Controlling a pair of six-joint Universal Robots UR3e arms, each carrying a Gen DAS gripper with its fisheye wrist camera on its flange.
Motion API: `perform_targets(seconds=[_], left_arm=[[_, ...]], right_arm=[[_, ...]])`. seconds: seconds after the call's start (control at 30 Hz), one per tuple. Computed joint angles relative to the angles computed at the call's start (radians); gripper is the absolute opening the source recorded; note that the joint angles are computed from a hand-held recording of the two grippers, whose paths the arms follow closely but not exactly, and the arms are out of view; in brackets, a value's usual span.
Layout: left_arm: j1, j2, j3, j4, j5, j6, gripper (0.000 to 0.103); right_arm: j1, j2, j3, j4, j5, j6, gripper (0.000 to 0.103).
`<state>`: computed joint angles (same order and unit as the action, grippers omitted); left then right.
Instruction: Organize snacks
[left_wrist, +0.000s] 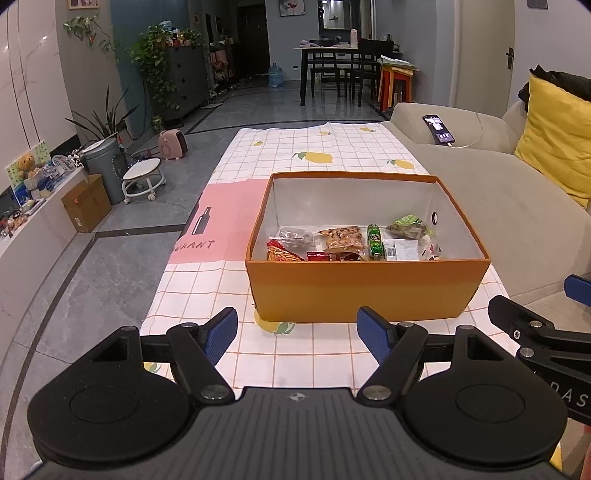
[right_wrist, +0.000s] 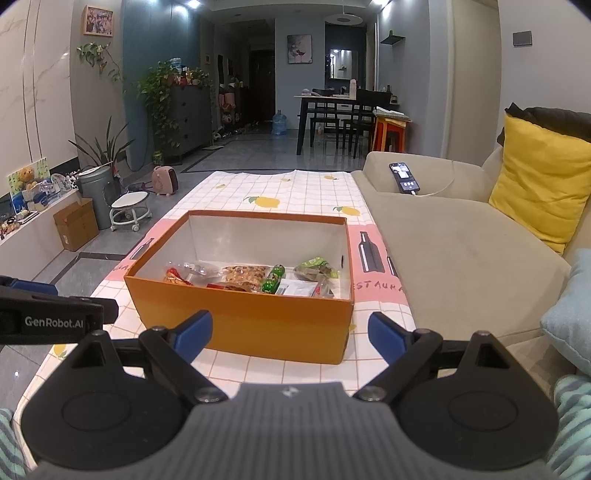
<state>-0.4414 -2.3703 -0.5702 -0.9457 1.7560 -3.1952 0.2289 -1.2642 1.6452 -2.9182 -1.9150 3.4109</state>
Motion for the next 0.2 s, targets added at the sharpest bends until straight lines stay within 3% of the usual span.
perform_targets(seconds=[0.2], left_arm=[[-0.001, 0.025, -0.060, 0.060, 0.007, 0.011, 0.086]], right_arm=[[-0.002, 0.001, 0.003, -0.002, 0.003, -0.002, 0.088]])
